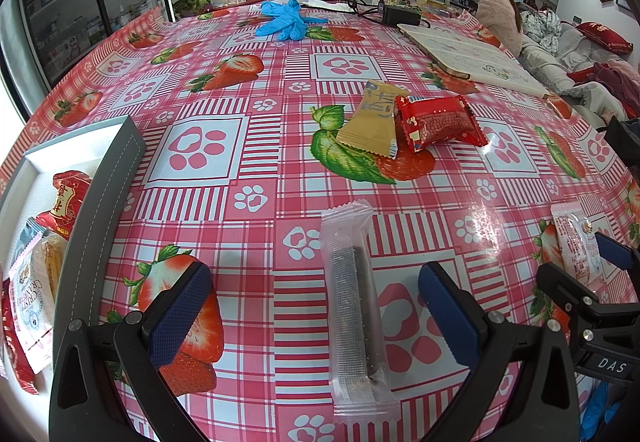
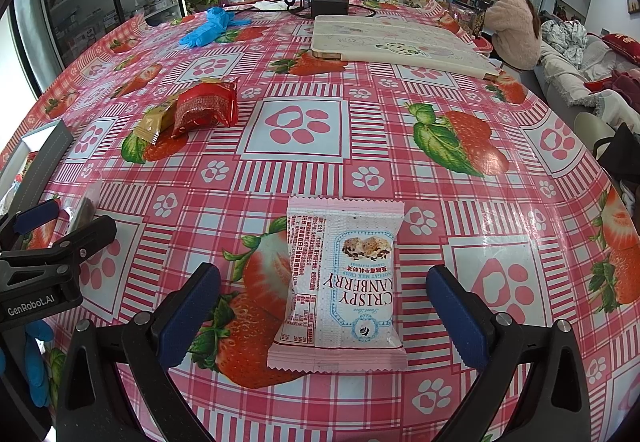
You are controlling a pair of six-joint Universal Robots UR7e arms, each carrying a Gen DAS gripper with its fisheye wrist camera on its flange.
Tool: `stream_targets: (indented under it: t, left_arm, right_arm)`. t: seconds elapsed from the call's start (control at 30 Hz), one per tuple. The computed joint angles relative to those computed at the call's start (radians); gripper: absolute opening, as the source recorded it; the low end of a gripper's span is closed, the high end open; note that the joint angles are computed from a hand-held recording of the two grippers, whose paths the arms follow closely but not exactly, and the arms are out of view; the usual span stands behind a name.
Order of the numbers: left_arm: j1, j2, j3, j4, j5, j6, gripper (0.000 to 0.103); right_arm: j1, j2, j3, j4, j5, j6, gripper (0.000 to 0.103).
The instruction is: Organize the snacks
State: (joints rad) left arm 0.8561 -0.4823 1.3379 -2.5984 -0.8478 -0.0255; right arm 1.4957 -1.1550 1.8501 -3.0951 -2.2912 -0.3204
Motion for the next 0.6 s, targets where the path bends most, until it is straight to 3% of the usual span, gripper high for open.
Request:
stream_targets:
  t: [0.13,0.2,0.27,0.33,0.4,0.43,0.47,0.5,0.6]
  left_arm:
    - [-0.001,-0.001,-0.001,0.009,0.003,-0.007,0.103]
    - [-0.002,-0.001,-0.013,0.053,0.005,-0.035,0.102]
    - [-0.006,-0.002,-0.029,0.106,0.005,-0.067,0.098]
    - [-0.013,-0.003,-0.042,0.148,-0.012,-0.066,0.086]
    - [-0.019,-0.002,-0.055,0.177,-0.032,-0.051,0.059]
    - [-0.023,-0.003,-0.057,0.189,-0.039,-0.047,0.050]
    - [-0.025,-0.006,-0.056,0.196,-0.043,-0.049,0.031]
    - [-0.025,-0.011,-0.057,0.209,-0.050,-0.059,0.020]
    - [-0.006,-0.044,-0.047,0.233,-0.150,-0.097,0.018]
  right_arm:
    - [0.001,-0.003,-0.006,0.028,-0.005,0.007,0.103]
    - [0.005,-0.010,-0.024,0.098,-0.016,0.036,0.103]
    - [0.010,-0.018,-0.039,0.163,-0.019,0.059,0.095]
    - [0.018,-0.028,-0.042,0.191,-0.012,0.048,0.066]
    - [0.022,-0.033,-0.048,0.222,-0.004,0.056,0.044]
    - [0.023,-0.034,-0.054,0.242,-0.007,0.067,0.044]
    - [0.022,-0.038,-0.054,0.254,0.000,0.083,0.044]
    - [0.020,-0.045,-0.051,0.263,0.013,0.096,0.043]
    - [0.003,-0.091,-0.032,0.320,0.105,0.158,0.043]
